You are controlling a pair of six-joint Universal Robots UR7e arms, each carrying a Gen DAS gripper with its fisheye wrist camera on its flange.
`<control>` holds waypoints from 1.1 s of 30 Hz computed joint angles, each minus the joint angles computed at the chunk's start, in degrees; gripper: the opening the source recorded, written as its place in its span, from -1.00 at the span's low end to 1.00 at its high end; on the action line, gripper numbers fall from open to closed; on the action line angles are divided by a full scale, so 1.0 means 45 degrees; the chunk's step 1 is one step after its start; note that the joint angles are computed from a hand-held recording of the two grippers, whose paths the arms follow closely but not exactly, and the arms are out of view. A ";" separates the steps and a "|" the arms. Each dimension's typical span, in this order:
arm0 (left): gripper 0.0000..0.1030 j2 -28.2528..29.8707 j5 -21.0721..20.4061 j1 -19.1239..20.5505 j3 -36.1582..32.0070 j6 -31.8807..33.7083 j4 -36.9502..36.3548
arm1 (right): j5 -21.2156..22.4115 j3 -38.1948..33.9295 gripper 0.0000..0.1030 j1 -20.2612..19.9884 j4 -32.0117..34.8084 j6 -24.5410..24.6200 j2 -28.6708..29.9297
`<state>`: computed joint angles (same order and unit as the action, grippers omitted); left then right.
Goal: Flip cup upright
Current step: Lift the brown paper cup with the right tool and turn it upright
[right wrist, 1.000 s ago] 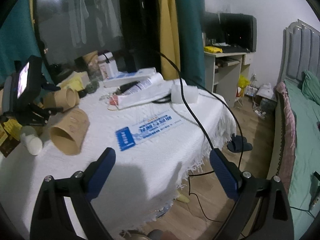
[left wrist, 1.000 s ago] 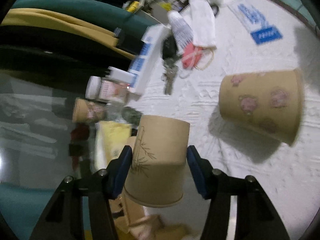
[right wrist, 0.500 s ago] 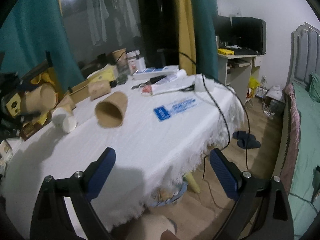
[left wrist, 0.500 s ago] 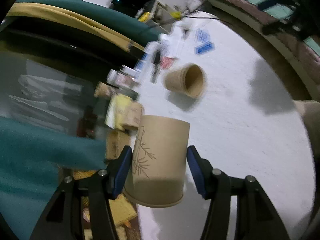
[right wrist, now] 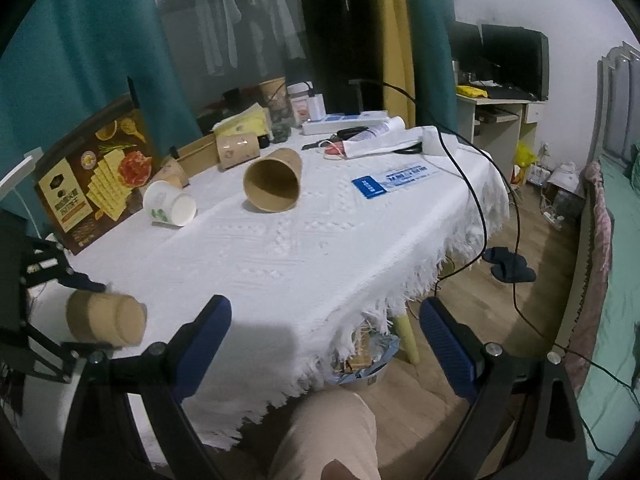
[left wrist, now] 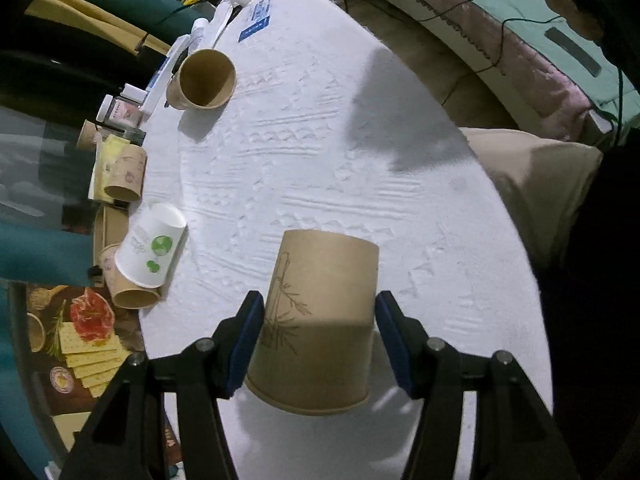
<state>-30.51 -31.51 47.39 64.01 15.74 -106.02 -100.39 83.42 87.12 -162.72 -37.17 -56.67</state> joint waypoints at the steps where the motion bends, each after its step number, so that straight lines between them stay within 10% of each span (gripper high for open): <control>1: 0.17 -0.0024 -0.0040 0.0006 0.0013 -0.0165 0.0039 | -0.0038 0.0040 0.83 0.0008 0.0096 0.0036 -0.0034; 14: 0.40 -0.0326 -0.1122 0.0028 0.0004 -0.0653 -0.0947 | 0.0027 -0.0196 0.83 0.0243 0.2124 -0.0695 -0.0002; 25: 0.41 -0.3833 -0.0762 -0.0977 0.5219 -0.3952 -0.6965 | 0.0746 -0.3086 0.83 0.1793 0.8034 -0.6201 0.1372; 33: 0.41 -0.6228 -0.0014 -0.1610 0.9209 -0.9379 -0.9347 | -0.3001 -0.5193 0.83 0.3365 1.0889 -0.9107 0.3594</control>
